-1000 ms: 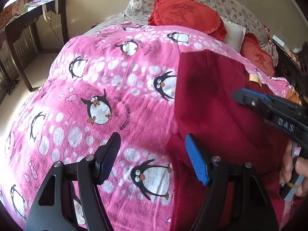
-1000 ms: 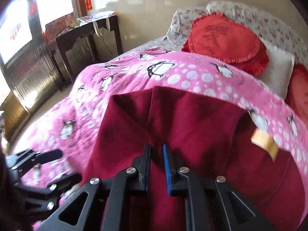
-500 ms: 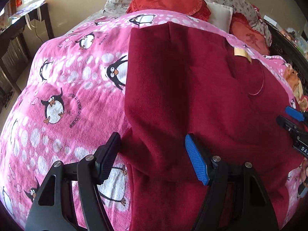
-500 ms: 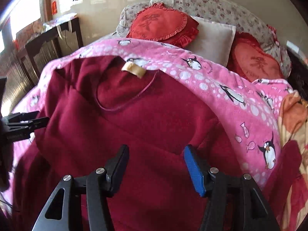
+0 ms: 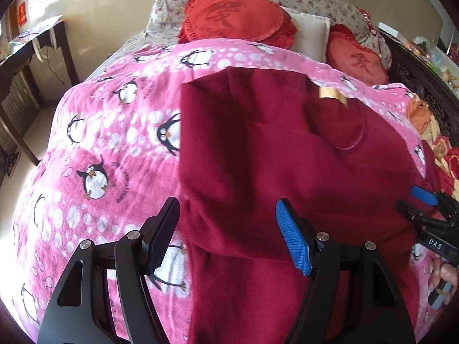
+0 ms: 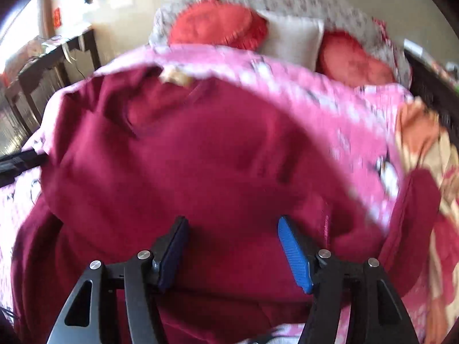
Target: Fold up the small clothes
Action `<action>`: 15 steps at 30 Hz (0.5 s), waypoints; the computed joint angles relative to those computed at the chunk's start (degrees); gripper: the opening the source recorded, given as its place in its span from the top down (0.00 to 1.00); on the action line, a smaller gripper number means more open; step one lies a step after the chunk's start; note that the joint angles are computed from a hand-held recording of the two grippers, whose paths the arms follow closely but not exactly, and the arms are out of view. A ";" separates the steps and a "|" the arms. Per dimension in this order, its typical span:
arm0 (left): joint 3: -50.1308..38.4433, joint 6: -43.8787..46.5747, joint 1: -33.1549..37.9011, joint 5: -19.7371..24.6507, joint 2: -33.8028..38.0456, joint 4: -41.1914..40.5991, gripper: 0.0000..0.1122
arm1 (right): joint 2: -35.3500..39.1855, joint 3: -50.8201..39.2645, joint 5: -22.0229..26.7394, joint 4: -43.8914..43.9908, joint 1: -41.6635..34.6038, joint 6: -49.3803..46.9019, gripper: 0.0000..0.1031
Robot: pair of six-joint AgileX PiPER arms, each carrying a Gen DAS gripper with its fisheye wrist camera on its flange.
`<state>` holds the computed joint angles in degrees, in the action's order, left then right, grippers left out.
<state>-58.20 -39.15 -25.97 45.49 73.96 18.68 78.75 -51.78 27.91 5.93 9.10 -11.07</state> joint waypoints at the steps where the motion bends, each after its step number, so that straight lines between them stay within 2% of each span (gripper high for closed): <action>1: -0.61 -0.15 -0.92 0.38 0.20 0.08 0.38 | -1.41 0.74 -0.14 3.42 -1.22 -3.33 0.40; 5: -1.64 -0.95 -3.94 1.70 0.64 1.48 0.38 | -7.02 -0.36 2.04 13.45 -9.00 -10.92 0.39; 7: -2.72 -1.57 -4.98 2.30 1.77 1.62 0.38 | -7.10 -3.04 2.36 12.17 -14.02 -7.60 0.32; 8: -2.89 -1.88 -5.35 2.31 2.06 1.43 0.38 | -5.77 -4.87 2.56 10.86 -16.33 -5.45 0.24; 9: -2.88 -2.16 -5.64 2.26 2.21 1.13 0.38 | -4.06 -6.92 2.95 8.97 -18.37 -2.43 0.23; 12: -3.31 -2.15 -5.81 1.91 3.40 0.39 0.38 | 4.97 -15.75 7.45 13.52 -25.88 -2.76 0.23; 15: -3.64 -2.17 -6.16 2.51 4.40 0.68 0.38 | 14.95 -25.82 15.11 17.34 -30.00 -2.42 0.23</action>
